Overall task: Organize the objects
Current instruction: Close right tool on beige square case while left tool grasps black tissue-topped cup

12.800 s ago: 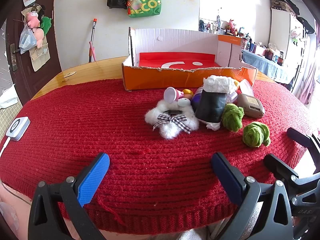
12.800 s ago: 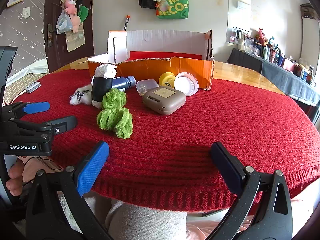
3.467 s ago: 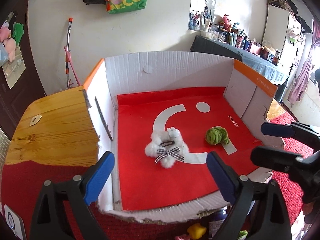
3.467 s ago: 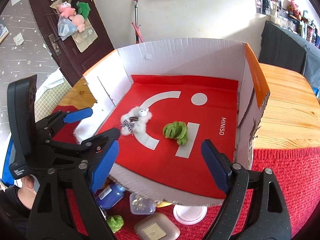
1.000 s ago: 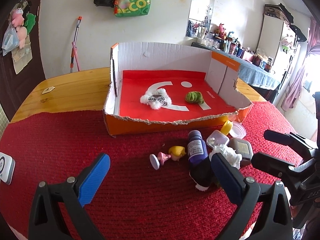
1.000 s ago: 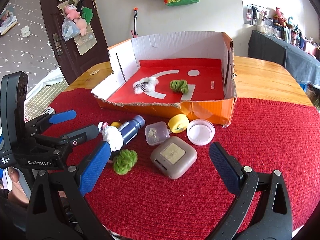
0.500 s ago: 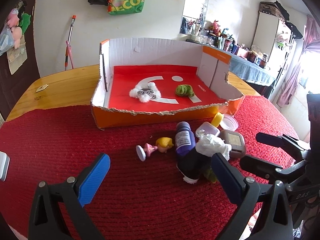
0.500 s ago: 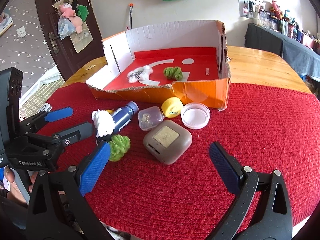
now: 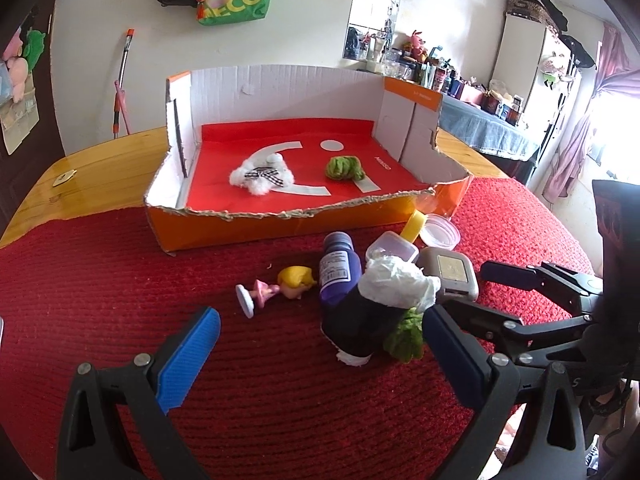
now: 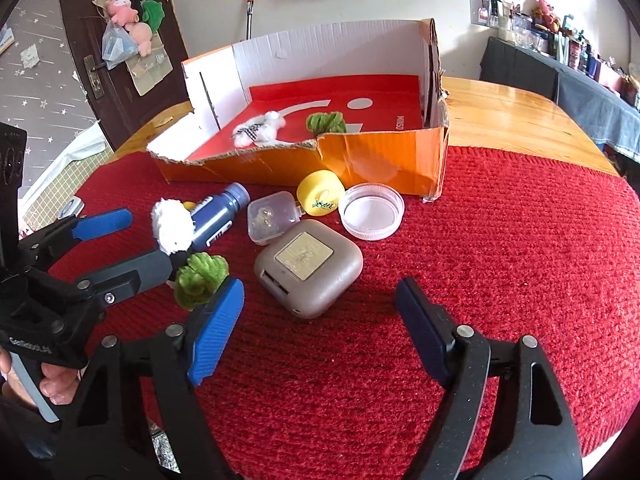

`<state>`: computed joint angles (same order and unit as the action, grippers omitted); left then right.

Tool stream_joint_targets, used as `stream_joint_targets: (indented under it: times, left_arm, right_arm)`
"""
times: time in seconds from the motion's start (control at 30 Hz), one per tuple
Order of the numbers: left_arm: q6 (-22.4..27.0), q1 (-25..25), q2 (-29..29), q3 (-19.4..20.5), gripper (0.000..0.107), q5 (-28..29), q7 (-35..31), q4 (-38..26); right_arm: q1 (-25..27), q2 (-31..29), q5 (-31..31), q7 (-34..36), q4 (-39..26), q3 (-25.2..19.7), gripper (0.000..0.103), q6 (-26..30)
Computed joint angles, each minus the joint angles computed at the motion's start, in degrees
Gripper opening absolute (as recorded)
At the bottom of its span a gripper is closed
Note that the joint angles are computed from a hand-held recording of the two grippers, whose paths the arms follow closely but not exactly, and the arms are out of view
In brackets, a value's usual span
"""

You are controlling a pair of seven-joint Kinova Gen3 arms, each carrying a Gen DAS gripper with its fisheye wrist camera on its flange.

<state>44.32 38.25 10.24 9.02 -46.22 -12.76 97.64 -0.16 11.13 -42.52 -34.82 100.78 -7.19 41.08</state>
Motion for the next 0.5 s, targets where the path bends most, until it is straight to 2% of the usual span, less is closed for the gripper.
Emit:
stream_joint_targets:
  times: [0.27,0.43,0.5]
  left_arm:
    - [-0.99,-0.67,0.98,-0.73,0.095,1.4,-1.45,-0.51]
    - [-1.96,-0.92,0.87,-1.15,0.09,1.52,-1.66,-0.27]
    - [-3.06,-1.53,0.62,-1.19,0.084,2.41,-2.3,0.0]
  right_arm:
    - [-1.26,0.11,1.42,0.46,0.66,-0.66,0.077,-3.79]
    - [-1.51,0.68,1.8,0.5,0.18,-1.33,0.071,-4.78]
    - [-1.9,0.81,2.46,0.27,0.1,-1.56,0.069,-5.4]
